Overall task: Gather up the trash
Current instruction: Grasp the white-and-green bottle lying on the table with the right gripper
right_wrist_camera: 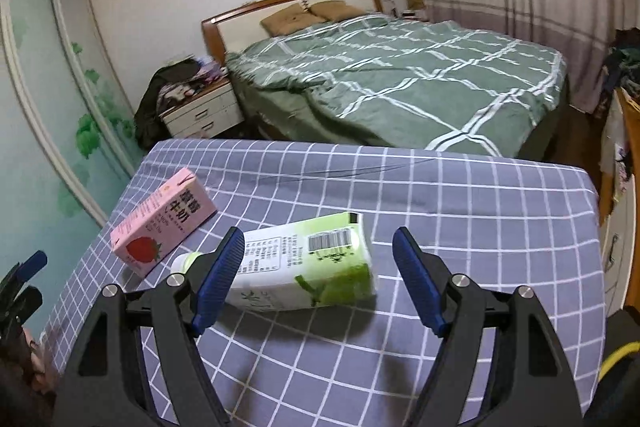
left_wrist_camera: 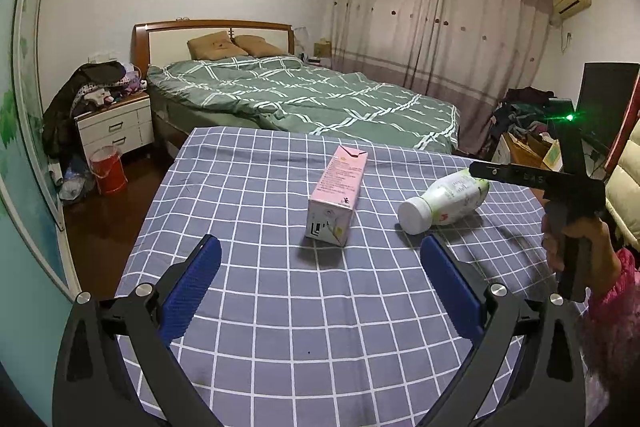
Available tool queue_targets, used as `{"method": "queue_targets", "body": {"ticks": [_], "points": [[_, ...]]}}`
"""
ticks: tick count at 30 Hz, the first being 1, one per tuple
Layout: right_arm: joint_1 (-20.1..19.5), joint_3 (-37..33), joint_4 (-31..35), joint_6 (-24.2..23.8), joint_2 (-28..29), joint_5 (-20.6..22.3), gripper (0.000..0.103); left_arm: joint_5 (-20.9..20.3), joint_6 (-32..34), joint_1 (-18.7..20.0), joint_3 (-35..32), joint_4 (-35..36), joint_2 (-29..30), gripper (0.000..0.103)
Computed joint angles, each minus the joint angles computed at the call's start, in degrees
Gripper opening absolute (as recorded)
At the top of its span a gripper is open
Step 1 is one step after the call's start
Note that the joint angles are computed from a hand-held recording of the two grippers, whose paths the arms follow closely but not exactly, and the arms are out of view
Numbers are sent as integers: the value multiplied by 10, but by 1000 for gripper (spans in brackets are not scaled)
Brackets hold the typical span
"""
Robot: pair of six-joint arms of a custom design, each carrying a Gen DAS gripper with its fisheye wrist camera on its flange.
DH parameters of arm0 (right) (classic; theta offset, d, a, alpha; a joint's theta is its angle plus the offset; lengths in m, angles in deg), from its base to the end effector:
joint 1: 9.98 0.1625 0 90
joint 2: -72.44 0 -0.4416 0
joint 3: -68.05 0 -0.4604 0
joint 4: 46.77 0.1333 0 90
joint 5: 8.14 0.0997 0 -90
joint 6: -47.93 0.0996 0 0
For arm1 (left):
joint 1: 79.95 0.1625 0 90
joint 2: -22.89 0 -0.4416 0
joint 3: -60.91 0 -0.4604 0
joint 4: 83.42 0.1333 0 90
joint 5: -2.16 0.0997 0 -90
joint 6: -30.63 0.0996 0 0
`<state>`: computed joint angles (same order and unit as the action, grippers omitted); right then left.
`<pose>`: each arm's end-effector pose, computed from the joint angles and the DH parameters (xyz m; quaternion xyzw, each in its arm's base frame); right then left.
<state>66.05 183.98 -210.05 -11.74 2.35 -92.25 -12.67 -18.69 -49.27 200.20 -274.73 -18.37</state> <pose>-0.0068 -0.6220 0.2054 0.3880 -0.8893 0.2195 0.1020 -0.1999 -0.3855 -0.0219 0.0516 0.7906 -0.5085 0.3372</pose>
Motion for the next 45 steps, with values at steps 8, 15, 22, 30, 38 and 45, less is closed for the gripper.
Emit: {"method": "queue_targets", "body": {"ticks": [8,15,22,30,38,45], "points": [[-5,33,11,-45,-26,-13,73,-2,-14,1,2,14,-4,98],[-18,99,75,-86,-104,-17,76,1,-22,-2,0,27,-5,98],[-8,159,105,-155,-159,-30,76,13,-66,-9,11,55,-16,98],[-18,124,23,-146,-130,-7,80,11,-94,-10,21,61,-26,98],[-1,59,88,-147,-51,-50,81,14,-114,-6,20,89,-33,98],[7,60,70,-147,-29,-69,80,15,-102,-5,19,77,-29,98]]}}
